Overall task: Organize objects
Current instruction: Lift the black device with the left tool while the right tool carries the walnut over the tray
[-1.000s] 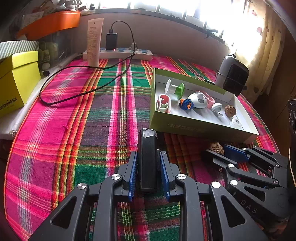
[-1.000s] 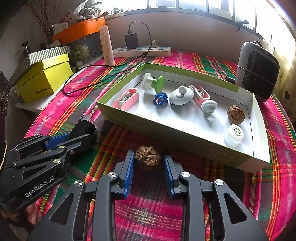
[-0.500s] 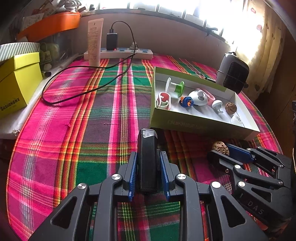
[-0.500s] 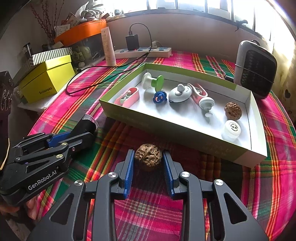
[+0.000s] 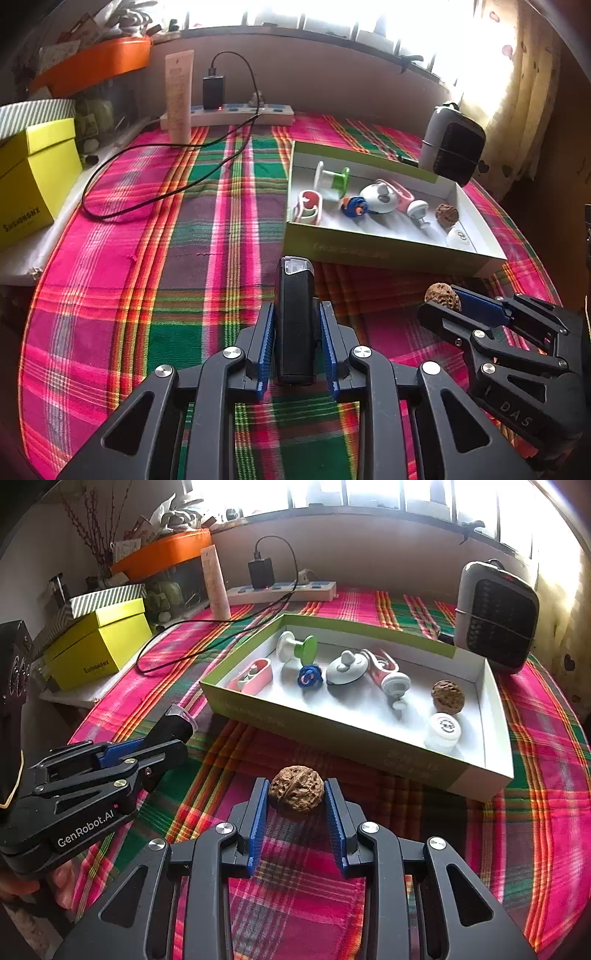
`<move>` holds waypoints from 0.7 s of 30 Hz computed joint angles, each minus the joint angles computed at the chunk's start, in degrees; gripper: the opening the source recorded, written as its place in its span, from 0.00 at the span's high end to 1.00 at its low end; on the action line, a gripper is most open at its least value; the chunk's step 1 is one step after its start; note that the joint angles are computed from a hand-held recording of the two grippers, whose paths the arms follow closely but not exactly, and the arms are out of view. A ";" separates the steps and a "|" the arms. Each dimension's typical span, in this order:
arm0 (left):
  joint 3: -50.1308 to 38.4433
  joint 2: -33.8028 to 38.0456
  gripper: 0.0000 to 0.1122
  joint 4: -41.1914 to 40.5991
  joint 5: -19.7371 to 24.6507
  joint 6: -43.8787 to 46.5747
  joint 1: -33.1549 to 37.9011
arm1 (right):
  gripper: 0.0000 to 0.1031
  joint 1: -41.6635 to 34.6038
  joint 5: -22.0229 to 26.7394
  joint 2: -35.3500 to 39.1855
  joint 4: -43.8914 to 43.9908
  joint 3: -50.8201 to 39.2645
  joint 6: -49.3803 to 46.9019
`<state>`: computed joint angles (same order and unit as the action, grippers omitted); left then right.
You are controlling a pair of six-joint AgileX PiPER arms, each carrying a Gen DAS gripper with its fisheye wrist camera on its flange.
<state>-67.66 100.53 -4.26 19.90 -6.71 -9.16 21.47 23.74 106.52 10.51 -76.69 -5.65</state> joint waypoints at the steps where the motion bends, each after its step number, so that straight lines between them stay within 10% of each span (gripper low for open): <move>1: -0.10 -0.12 0.80 0.14 0.06 -0.04 -0.18 | 0.70 -0.15 -0.19 -0.34 0.19 0.31 -0.13; 21: -2.04 -0.85 0.80 6.44 1.43 -6.27 -4.43 | 0.70 -3.38 -2.06 -4.74 4.97 4.70 -5.10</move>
